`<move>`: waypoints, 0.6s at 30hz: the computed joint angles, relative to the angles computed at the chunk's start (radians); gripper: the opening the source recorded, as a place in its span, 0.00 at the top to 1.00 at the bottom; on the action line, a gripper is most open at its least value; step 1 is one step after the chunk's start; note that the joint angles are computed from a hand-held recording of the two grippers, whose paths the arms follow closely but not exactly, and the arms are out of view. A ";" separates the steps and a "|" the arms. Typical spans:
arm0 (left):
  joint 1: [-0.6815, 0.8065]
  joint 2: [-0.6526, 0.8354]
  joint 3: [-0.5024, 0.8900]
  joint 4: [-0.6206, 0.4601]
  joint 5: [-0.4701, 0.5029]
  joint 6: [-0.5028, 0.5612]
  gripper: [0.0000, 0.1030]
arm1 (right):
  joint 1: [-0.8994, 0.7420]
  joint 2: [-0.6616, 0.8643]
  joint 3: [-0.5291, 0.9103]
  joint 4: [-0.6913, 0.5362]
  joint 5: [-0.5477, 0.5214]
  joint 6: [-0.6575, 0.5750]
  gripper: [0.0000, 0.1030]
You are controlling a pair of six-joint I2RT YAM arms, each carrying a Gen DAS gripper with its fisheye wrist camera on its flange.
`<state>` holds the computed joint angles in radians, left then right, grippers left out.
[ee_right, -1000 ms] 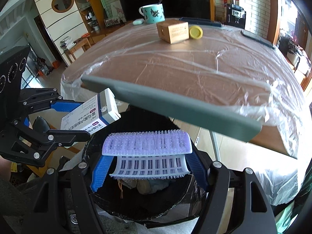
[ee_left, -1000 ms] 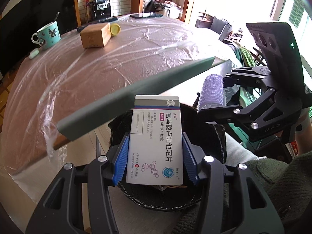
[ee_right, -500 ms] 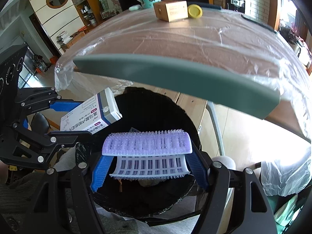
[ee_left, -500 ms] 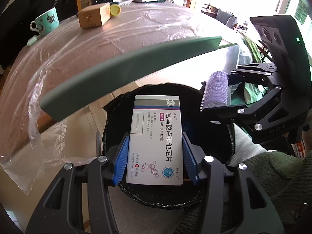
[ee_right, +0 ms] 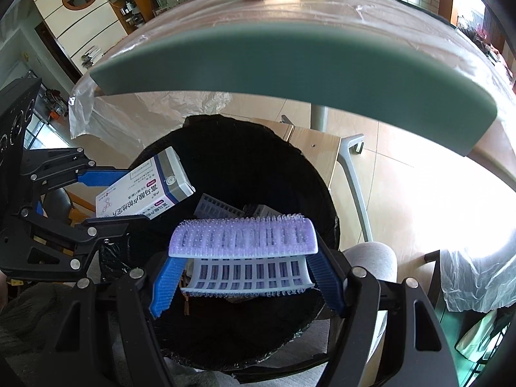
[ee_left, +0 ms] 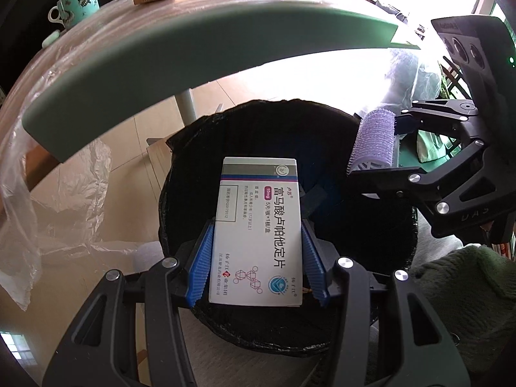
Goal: Collect trash
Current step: 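Open both tools to drop the medicine box and lavender brush into the bin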
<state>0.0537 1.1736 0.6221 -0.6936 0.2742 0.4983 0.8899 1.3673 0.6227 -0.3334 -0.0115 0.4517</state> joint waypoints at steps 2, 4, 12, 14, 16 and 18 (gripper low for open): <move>-0.013 0.006 -0.010 0.018 -0.013 -0.011 0.49 | -0.002 0.012 -0.003 0.009 -0.002 0.000 0.31; -0.032 0.017 -0.018 0.042 -0.027 -0.027 0.49 | -0.004 0.015 -0.009 0.014 -0.002 -0.001 0.31; -0.029 0.036 -0.032 0.079 -0.018 -0.017 0.49 | 0.002 0.024 -0.008 0.014 0.007 0.008 0.30; -0.016 0.033 -0.020 0.057 0.008 -0.006 0.34 | 0.003 0.016 -0.012 0.015 0.016 0.013 0.28; 0.004 0.016 -0.020 0.061 0.033 -0.015 0.17 | 0.004 -0.005 -0.018 0.015 0.029 0.031 0.18; 0.022 0.024 -0.006 0.046 0.053 -0.009 0.17 | -0.005 -0.031 -0.029 0.020 0.025 0.038 0.15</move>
<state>0.0754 1.1972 0.6163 -0.6471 0.3276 0.4891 0.8844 1.3365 0.5939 -0.3131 0.0130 0.4899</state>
